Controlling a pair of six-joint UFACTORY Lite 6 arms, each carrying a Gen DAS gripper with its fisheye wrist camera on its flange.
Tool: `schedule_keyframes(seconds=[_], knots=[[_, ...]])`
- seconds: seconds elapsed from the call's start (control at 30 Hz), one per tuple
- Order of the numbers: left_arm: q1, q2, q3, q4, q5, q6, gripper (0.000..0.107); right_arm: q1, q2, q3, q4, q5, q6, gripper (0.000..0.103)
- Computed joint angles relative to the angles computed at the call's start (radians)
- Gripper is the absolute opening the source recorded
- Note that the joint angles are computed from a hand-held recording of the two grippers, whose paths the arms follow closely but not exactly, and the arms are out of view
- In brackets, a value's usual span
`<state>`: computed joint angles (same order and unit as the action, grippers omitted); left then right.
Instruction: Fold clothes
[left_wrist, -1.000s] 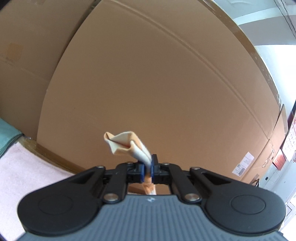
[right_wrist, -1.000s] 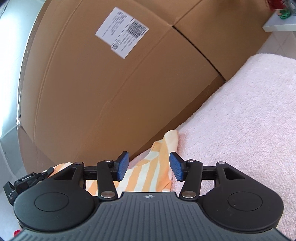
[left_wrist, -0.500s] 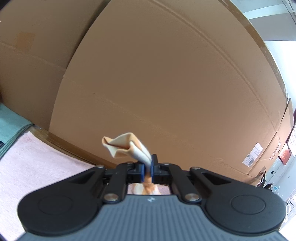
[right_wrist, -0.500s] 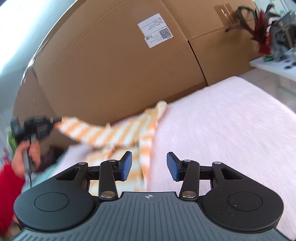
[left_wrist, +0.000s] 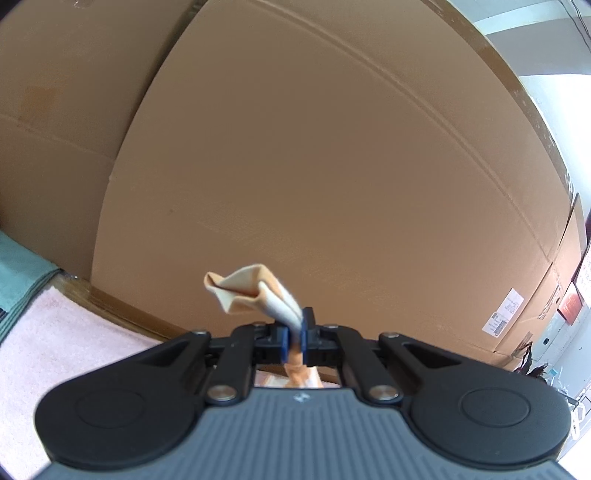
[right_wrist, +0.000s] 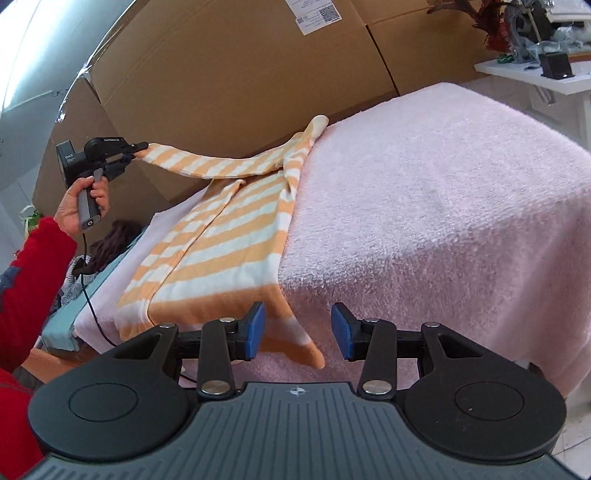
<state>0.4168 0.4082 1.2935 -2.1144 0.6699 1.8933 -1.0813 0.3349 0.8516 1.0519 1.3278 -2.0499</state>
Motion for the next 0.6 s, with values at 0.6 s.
schedule_keyframes(seconds=[0.6], knots=[[-0.091, -0.072, 0.008, -0.113, -0.129, 0.085, 0.000, 0.067, -0.163, -0.108, -0.036, 0.148, -0.052, 0.006]])
